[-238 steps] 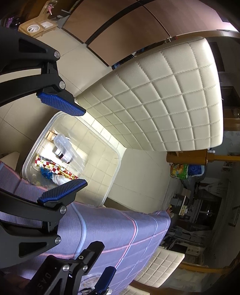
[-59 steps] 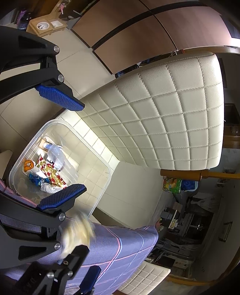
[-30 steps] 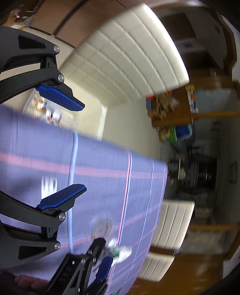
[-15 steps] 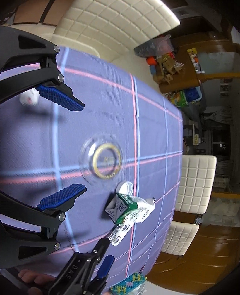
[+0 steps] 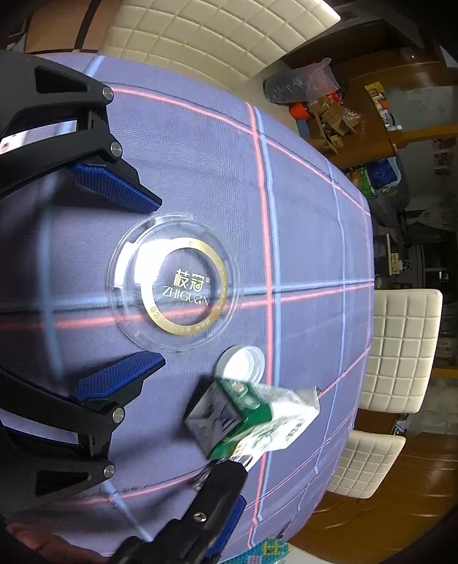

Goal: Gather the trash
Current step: 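Grasp the green milk carton with the right gripper while the left reaches the clear lid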

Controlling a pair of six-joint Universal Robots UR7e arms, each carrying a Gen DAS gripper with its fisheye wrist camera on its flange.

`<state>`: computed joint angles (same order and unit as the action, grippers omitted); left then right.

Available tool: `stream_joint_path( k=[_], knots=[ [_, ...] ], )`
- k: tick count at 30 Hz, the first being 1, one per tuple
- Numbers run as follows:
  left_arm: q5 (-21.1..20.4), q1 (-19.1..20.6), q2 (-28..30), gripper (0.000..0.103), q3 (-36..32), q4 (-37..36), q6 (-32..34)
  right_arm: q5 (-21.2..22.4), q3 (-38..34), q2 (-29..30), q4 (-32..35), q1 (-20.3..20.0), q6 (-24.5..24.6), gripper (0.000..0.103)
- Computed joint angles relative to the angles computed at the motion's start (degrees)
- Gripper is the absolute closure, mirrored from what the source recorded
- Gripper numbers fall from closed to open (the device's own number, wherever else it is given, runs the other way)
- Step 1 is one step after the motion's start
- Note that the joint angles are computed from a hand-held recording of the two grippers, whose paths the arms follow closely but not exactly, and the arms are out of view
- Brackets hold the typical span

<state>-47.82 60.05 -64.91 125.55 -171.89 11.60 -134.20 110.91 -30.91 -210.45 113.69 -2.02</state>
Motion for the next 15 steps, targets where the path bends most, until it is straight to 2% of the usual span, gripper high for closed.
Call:
stream_joint_path(
  k=[8, 12, 15],
  knots=[
    [-1.2, 2.0, 1.5, 0.023, -3.3, -0.5, 3.6, 0.8, -5.8, 2.9, 5.7, 0.0, 1.0, 0.035],
    [-1.3, 2.6, 2.2, 0.020, -4.2, -1.5, 5.4, -1.4, -7.9, 4.6, 5.7, 0.2, 0.8, 0.033],
    [-1.6, 3.0, 2.5, 0.020, -5.0, -1.4, 5.9, -3.3, -8.5, 5.0, 7.5, -0.3, 2.4, 0.033]
  ],
)
